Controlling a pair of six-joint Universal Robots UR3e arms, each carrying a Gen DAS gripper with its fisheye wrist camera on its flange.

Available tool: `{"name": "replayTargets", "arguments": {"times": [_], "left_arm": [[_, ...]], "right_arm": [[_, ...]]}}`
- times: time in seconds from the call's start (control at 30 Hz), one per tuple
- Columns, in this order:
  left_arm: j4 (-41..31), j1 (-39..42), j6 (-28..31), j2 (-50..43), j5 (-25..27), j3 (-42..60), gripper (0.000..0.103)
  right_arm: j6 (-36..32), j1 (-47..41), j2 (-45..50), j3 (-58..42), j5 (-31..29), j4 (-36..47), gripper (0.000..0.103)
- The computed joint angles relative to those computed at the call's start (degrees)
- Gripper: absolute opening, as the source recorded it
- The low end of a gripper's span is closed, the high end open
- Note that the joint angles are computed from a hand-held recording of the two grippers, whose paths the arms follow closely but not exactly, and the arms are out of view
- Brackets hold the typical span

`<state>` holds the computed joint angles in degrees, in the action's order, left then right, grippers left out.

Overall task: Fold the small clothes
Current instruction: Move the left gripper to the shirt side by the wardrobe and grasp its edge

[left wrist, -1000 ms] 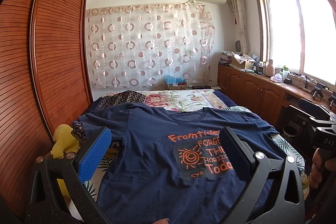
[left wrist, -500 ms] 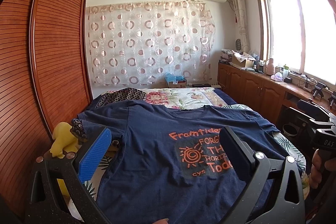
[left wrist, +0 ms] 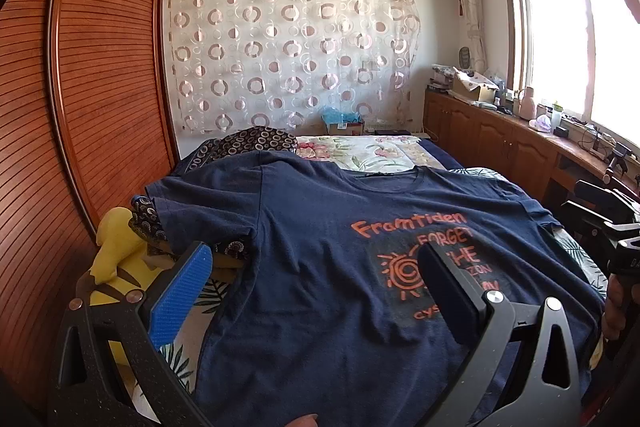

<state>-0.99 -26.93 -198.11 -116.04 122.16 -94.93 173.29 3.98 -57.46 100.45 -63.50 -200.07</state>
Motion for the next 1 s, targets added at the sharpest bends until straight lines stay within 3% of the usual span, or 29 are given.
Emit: {"name": "replayTargets", "arguments": {"times": [0.43, 0.53, 0.83, 1.0], "left_arm": [[3.3, 11.7, 2.3, 2.6, -10.1, -7.1, 0.102], [3.4, 15.9, 2.2, 4.9, -14.0, -9.5, 0.096], [0.0, 27.7, 3.1, 7.1, -23.5, -9.5, 0.064], [-3.6, 31.2, 4.9, 4.0, -26.5, -3.6, 0.063]], "right_arm": [[-3.9, -0.1, 8.2, -21.7, 2.3, 19.9, 0.103], [-5.1, 0.3, 10.9, -27.2, 2.5, 24.7, 0.103], [-8.7, 1.1, 17.7, -45.7, 2.0, 43.8, 0.103], [-9.8, 1.7, 21.9, -57.2, 1.6, 54.0, 0.103]]}}
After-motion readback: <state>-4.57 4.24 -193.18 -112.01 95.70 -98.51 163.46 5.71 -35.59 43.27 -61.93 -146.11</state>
